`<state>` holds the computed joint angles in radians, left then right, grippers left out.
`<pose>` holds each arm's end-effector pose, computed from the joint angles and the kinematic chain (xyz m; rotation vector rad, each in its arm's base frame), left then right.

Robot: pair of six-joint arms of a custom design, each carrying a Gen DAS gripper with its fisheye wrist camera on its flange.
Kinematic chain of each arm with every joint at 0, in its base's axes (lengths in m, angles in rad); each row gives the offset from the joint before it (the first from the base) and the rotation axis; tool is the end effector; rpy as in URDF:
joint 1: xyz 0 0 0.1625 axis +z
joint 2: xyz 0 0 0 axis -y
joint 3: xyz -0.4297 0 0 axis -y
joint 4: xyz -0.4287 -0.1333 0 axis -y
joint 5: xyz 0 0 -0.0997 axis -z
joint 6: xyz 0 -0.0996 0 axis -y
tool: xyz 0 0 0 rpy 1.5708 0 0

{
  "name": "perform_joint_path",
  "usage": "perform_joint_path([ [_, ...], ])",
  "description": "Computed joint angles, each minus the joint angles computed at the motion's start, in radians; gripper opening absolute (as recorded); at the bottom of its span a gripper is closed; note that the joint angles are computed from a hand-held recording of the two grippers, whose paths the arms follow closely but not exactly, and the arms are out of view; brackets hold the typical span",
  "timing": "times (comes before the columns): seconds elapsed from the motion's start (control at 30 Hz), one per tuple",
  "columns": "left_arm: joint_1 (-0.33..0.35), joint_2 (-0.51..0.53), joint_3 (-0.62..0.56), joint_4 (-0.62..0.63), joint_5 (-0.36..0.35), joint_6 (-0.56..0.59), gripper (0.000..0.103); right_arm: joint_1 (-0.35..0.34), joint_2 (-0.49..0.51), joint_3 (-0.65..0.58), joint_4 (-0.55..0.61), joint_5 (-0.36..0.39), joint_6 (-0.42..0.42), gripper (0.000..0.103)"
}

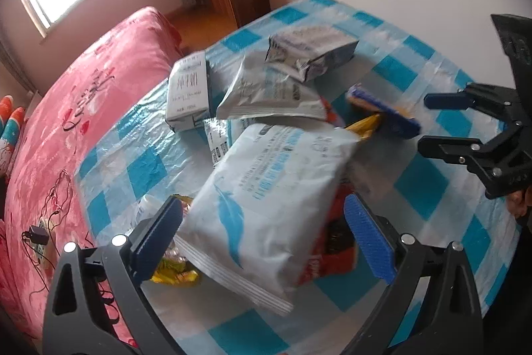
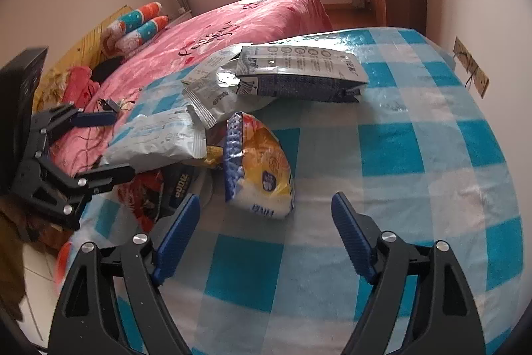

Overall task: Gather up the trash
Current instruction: 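Move left gripper to white wipes pack while right gripper approaches blue-yellow snack bag, then close left gripper on wipes pack while right gripper grasps blue-yellow snack bag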

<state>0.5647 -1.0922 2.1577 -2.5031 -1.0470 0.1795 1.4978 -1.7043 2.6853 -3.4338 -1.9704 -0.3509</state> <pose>-0.3183 -0.4184 0.0701 1.4953 2.1364 -0.1214 0.0713 -0.3215 0.2508 0.1051 -2.4052 1.0038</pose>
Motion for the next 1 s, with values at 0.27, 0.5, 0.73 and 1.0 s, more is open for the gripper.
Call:
perform_joint_path([
  [0.27, 0.083, 0.054, -0.092, 0.075, -0.119, -0.024, 0.098, -0.002, 0.117, -0.051, -0.050, -0.022, -0.055, 0.081],
  [0.5, 0.092, 0.089, -0.114, 0.070, -0.141, -0.013, 0.099, -0.017, 0.162, -0.080, -0.091, -0.020, -0.089, 0.066],
  [0.73, 0.094, 0.117, -0.123, 0.058, -0.147, -0.064, 0.099, -0.045, 0.140, -0.065, -0.103, 0.017, -0.114, 0.043],
  [1.0, 0.058, 0.081, -0.042, -0.046, -0.132, -0.192, 0.086, -0.032, 0.109, -0.031, -0.114, 0.020, -0.110, 0.016],
])
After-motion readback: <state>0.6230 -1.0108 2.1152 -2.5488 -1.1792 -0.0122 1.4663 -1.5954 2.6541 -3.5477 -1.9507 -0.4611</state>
